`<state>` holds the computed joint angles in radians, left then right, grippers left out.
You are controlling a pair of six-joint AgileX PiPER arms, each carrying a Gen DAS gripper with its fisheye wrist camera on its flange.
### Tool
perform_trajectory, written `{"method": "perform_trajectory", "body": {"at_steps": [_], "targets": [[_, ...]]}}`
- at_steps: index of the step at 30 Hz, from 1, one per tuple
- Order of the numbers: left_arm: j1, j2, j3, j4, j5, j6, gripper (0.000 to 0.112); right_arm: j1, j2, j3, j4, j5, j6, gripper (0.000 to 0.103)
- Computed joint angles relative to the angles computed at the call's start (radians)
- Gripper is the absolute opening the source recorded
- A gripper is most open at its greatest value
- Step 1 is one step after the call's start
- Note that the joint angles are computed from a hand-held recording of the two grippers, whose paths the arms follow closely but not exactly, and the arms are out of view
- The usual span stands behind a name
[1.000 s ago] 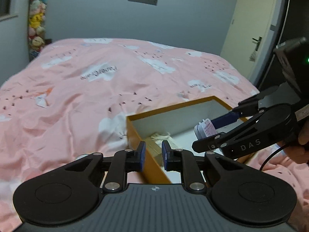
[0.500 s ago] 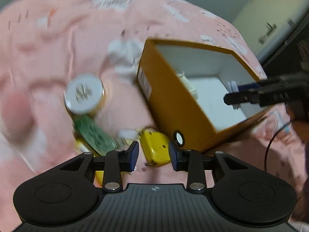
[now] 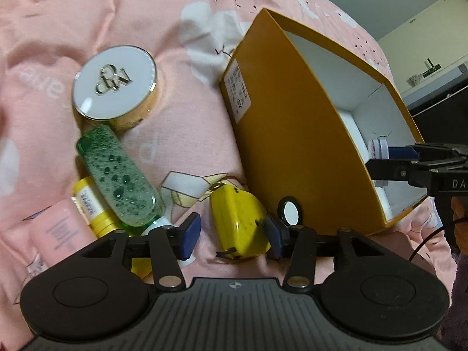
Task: Organize rigid objects
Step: 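Carry the mint tin with the right tool while the left tool carries the tape measure over the orange box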
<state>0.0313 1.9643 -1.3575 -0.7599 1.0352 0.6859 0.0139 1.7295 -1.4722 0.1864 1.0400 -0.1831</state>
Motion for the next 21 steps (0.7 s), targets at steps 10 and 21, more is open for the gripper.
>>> {"method": "perform_trajectory", "body": {"at_steps": [10,21], "targets": [[-0.016,-0.066,0.046,-0.01,-0.059,0.024,0.028,-0.003,0.069,-0.05,0.03,0.02,-0.035,0.061],[0.034,-0.152,-0.013,-0.035,-0.03,0.021,0.024,-0.018,0.082,-0.053,0.041,0.02,-0.055,0.061]]}}
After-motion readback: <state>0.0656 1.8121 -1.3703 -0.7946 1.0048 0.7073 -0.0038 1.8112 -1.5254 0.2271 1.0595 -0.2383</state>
